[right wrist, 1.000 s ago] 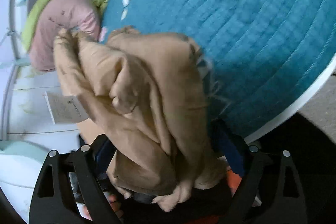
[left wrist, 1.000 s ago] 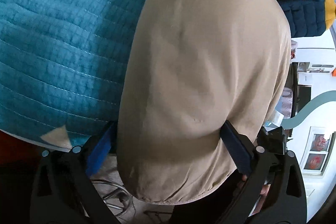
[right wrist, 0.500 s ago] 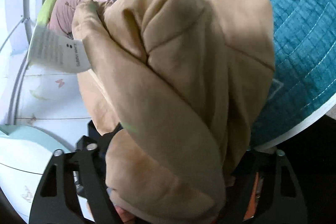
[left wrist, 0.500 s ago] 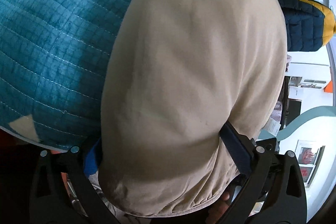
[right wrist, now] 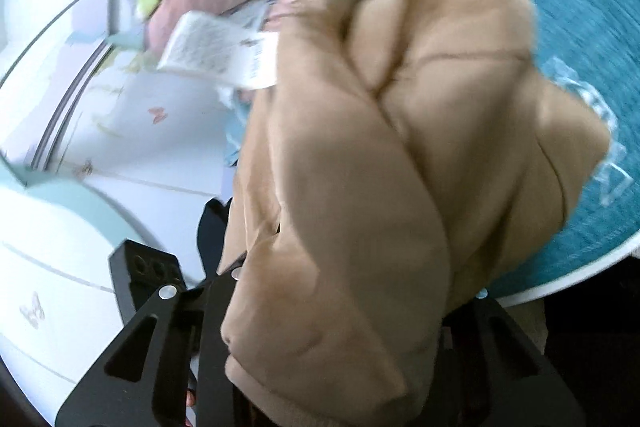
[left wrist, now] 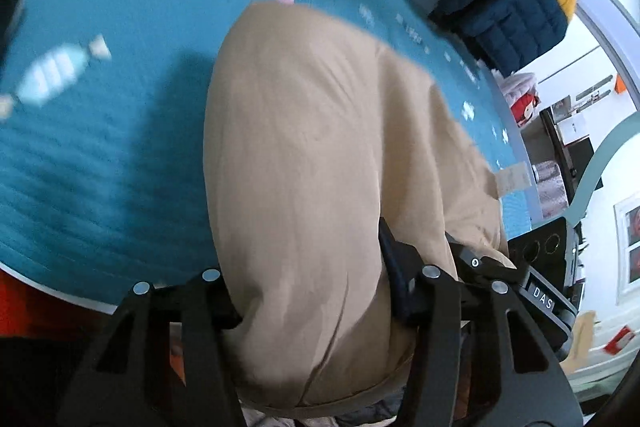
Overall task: Fold large clothes
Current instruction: 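Lift the jacket with both grippers and roll it over toward the collar, then carry the rolled tan jacket with both grippers and lower it onto the bed edge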
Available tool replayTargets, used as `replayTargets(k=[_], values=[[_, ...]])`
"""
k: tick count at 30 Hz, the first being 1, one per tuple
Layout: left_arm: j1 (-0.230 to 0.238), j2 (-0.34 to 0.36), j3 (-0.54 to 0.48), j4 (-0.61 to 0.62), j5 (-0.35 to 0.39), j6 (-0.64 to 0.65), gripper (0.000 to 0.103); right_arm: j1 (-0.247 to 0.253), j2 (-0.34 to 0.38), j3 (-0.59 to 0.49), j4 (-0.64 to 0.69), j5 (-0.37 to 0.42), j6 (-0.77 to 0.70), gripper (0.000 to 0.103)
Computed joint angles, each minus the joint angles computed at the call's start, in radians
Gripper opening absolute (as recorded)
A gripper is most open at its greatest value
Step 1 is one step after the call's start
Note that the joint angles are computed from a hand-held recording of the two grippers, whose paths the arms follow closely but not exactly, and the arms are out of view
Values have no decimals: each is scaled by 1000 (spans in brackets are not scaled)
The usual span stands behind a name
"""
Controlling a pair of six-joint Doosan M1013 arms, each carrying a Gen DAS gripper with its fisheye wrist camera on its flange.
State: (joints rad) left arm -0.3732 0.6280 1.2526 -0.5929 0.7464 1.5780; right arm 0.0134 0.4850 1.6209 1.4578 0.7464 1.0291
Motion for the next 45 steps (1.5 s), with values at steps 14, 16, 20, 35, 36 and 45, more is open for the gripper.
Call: replayTargets(k=[14, 16, 20, 35, 36, 45], values=[[124, -140, 48, 125, -158, -32, 52, 130, 97, -320, -114, 105, -15, 30], [145, -143, 30, 164, -161, -61, 52, 156, 130, -386, -132, 121, -2, 30], [192, -167, 36, 263, -177, -128, 52, 204, 199, -516, -163, 159, 34, 30], [358, -187, 114, 549, -270, -289, 53, 350, 506, -1010, -272, 273, 301, 32], [370, -166, 105, 541, -227, -311, 54, 357, 534, -1054, -350, 301, 382, 35], [375, -114, 108, 543, -169, -370, 71, 346, 558, -998, -439, 310, 578, 59]])
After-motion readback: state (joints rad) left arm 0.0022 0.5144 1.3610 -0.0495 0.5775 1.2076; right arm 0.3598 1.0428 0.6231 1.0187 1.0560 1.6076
